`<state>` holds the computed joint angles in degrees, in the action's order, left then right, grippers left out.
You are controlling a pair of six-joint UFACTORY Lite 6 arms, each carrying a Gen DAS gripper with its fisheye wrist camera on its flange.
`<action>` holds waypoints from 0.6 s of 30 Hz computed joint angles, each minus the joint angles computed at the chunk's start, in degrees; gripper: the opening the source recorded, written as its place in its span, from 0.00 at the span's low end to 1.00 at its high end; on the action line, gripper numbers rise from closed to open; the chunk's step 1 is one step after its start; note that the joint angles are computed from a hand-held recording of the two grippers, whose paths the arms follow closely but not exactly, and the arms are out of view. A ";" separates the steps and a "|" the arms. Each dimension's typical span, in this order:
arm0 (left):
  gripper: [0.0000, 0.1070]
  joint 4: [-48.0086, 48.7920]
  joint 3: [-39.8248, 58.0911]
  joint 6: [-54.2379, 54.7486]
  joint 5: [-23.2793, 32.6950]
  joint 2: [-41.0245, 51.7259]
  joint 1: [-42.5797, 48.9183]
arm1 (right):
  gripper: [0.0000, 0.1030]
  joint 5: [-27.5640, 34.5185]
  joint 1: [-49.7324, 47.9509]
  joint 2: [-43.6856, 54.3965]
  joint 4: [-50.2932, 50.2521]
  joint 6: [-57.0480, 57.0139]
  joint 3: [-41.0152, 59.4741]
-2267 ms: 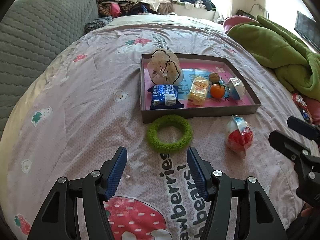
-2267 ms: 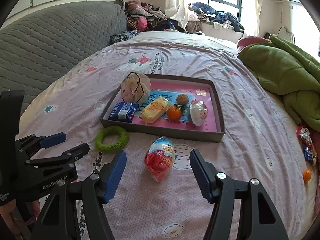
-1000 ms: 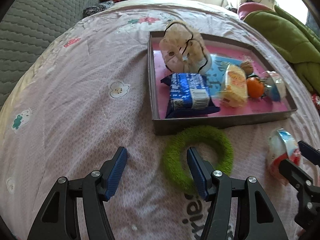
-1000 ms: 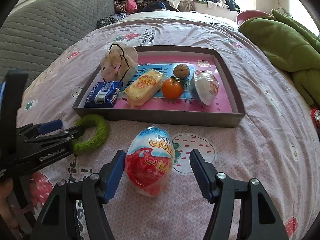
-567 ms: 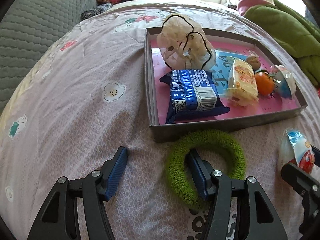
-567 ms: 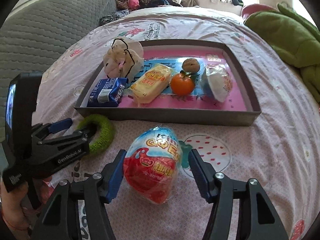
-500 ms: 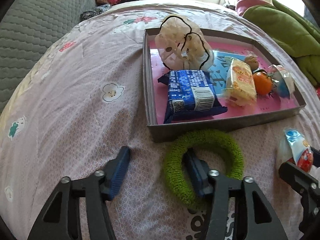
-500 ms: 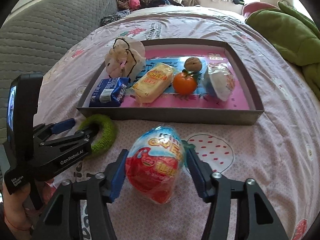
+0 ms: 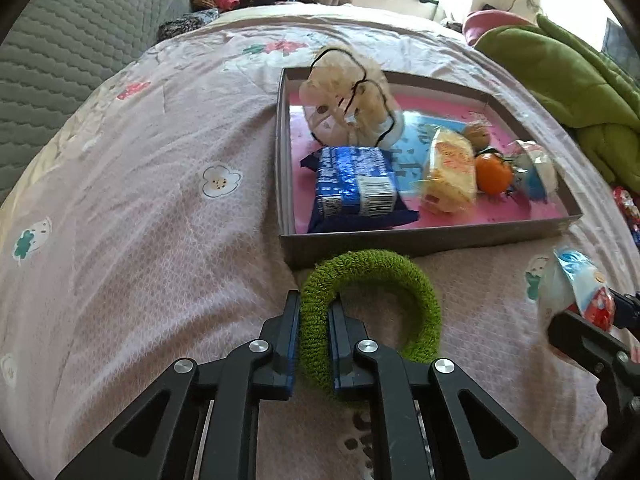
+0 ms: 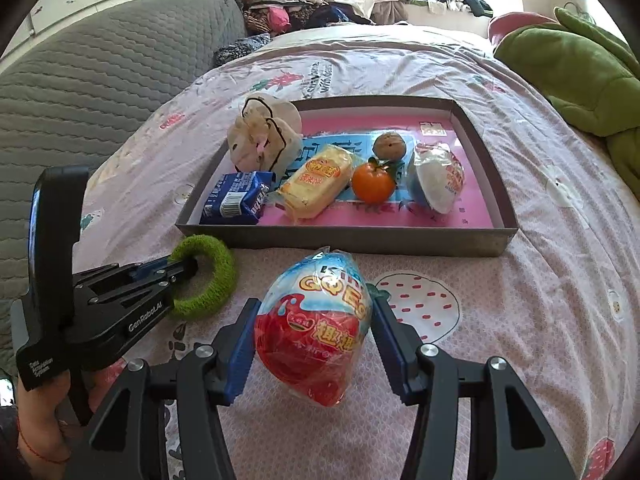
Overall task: Organize objects
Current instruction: 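Grasp the green ring with the left gripper while the right grasps the red egg capsule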
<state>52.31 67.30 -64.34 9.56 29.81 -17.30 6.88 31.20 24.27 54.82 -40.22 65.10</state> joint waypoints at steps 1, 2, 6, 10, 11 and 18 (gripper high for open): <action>0.11 0.82 -0.88 -0.87 -0.10 -1.05 -0.32 | 0.54 -0.16 0.08 -0.50 -0.09 0.01 -0.32; 0.11 1.67 -1.69 -1.93 0.00 -2.22 -0.74 | 0.54 -0.34 0.16 -1.24 -1.02 0.81 -0.77; 0.11 2.87 -3.66 -3.45 1.53 -6.23 -2.34 | 0.54 -0.60 0.37 -3.98 -5.19 4.66 -2.12; 0.11 2.37 -5.16 -3.09 2.97 -10.28 -3.62 | 0.54 -0.76 0.56 -7.40 -8.90 8.16 -3.86; 0.11 1.45 -5.47 -2.31 3.30 -11.38 -4.01 | 0.54 -0.79 0.57 -8.50 -11.23 10.33 -4.31; 0.11 0.85 -5.68 -2.26 6.27 -16.45 -6.48 | 0.54 0.03 -0.25 -13.50 -26.58 23.07 -4.19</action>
<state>53.16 61.62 -66.61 15.83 13.36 -23.78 6.92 30.95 10.77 28.24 -17.15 60.91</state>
